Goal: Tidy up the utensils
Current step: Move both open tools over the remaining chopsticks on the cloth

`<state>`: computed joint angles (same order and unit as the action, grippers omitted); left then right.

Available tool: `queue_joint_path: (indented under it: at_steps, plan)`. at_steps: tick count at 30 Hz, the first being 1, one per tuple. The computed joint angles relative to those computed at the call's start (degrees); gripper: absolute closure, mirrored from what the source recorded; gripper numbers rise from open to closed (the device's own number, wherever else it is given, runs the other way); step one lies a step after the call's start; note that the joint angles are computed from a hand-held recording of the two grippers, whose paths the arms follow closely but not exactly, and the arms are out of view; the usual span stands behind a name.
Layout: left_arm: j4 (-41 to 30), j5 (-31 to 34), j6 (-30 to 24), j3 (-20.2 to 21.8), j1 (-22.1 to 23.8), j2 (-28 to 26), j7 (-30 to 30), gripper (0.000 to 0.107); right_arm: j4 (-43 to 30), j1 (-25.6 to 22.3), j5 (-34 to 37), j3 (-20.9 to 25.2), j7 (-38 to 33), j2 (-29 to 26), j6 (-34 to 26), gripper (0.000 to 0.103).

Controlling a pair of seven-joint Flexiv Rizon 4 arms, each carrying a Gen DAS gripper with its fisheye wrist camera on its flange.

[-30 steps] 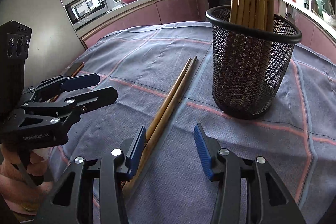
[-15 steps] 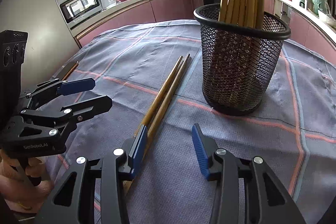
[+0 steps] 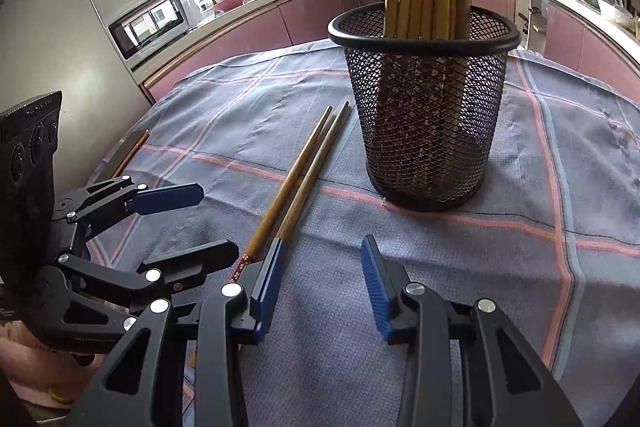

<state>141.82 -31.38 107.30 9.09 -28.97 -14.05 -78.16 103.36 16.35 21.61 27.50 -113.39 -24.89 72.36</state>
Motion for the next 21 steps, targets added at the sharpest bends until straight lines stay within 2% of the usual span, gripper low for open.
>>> queue_joint_path:
  at_steps: [1,4,5,8,13,21]
  plan:
    - [-0.20,0.37,-0.21,-0.34,0.33,-0.18,0.02,0.041,-0.04,0.11,-0.08,-0.14,0.09,-0.03,0.05,0.066]
    - [-1.56,-3.15,-1.72,4.07,-5.41,-1.68,2.15,0.042,-0.45,-0.38,0.41,0.25,-0.27,-0.15,-0.33,0.065]
    - [-1.81,-2.80,-2.26,4.75,-5.95,-1.85,1.87,0.042,-0.55,-0.37,0.48,0.24,-0.38,-0.18,-0.39,0.065]
    - [-3.04,-6.36,-3.28,11.59,-13.96,-3.54,3.21,0.047,-0.80,-0.13,0.52,0.22,-0.56,-0.26,-0.42,0.065]
    - [-2.32,-5.78,-2.91,12.24,-14.43,-3.16,1.25,0.053,-1.52,0.79,-0.08,0.13,-0.93,-0.60,-0.59,0.065]
    - [-0.37,-8.20,-0.72,8.95,-12.12,-1.88,0.80,0.067,-2.31,4.30,-4.52,-1.96,2.14,-2.35,0.33,0.070]
